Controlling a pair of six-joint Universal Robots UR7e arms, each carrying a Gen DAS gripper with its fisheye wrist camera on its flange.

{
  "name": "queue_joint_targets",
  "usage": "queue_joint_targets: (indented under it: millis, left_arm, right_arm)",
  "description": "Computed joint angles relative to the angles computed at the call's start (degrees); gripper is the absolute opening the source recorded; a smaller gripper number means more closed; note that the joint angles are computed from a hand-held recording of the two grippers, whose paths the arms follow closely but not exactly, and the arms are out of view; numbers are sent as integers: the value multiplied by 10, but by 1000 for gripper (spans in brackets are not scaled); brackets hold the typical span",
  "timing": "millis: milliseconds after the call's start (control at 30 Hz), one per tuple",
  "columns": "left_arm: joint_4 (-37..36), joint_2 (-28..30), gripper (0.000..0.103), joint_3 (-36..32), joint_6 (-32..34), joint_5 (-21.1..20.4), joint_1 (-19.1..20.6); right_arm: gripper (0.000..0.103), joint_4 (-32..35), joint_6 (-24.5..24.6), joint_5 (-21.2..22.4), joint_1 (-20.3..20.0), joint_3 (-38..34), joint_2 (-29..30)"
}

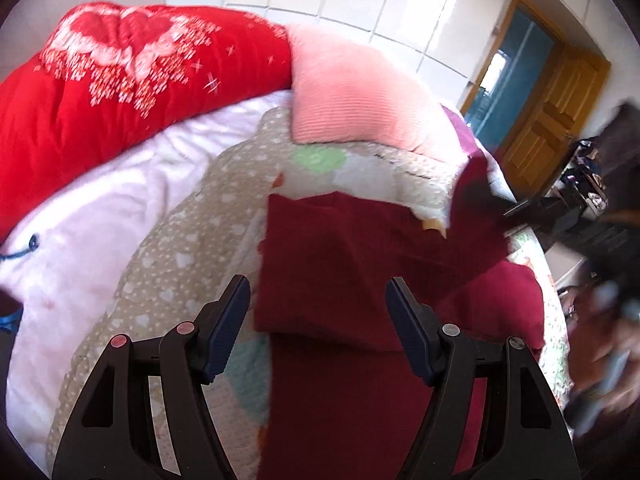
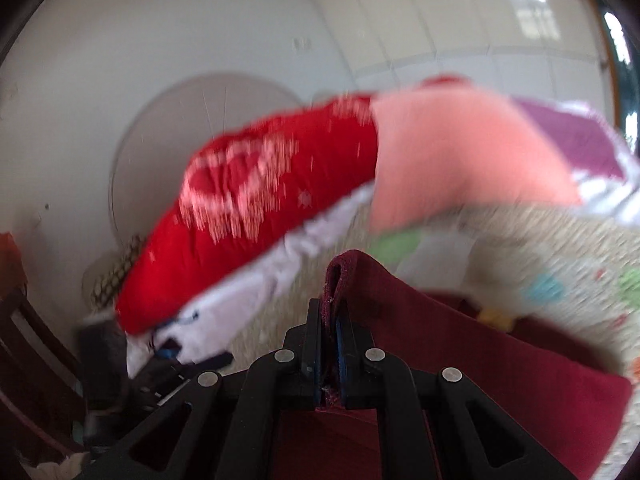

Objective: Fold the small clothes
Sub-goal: 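Fold the held sleeve across the sweater body with the right gripper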

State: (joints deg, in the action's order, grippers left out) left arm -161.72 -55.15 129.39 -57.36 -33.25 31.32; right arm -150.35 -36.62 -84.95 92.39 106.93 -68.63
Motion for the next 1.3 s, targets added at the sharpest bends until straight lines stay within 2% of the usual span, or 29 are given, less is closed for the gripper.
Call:
queue_joint_targets:
  millis: [100,167,200,233,367,433,567,700,733,767,833,933,1033,1100,1200,1300]
  left_arm:
    - [4,0,71,0,-2,-1,6]
    - [2,3,71,-3,7,-5,13]
    - [-2,5,71,-6,14,-8,17]
    - [-7,8,70,-7,21,-10,19]
    - [-50,31,71,-22,64,-25,41]
    - [-31,39,71,-38,56,-23,55]
    - [-41,66,71,-73,67,-31,82]
    - [-70,107,71,-117,101,-36,99]
    - [-83,118,68,-126,111,-39,103]
    - [-91,127,49,-134,119,-40,105]
    - [-54,133,20,-154,114,-33,105]
    - [-100,119,10,-138,136,-38,88]
    - [-159,87,6,-96,146,-43,64]
    - [-157,72,6,-76,134,-32,51]
    - [-131,64,6,-63,107,-46,55]
    - [-114,67,6,-59,87,-60,66]
  right_arm:
    - [7,35,9,-30,-2,-20,62]
    - [28,33,38,-38,-6,-20,84]
    - [49,26,44,-34,-8,-12,80]
    - [53,17,47,-23,-13,-2,72]
    - [53,0,36,5,-35,37,-6]
    - [55,-16,32,5,-52,58,-47]
    - [55,-65,20,-33,-107,105,-121]
    - [55,-81,32,-31,-164,130,-170]
    - [55,-74,34,-23,-179,131,-182]
    - [55,-76,35,-20,-191,135,-189]
    - [55,-82,38,-33,-204,138,-195]
    - [55,-91,40,-56,-212,139,-193]
    - [55,-101,34,-72,-214,138,-182]
    - [55,-108,46,-72,-212,133,-163]
    - [55,-117,70,-68,-215,119,-134]
    - [22,-144,64,-96,-208,113,-109]
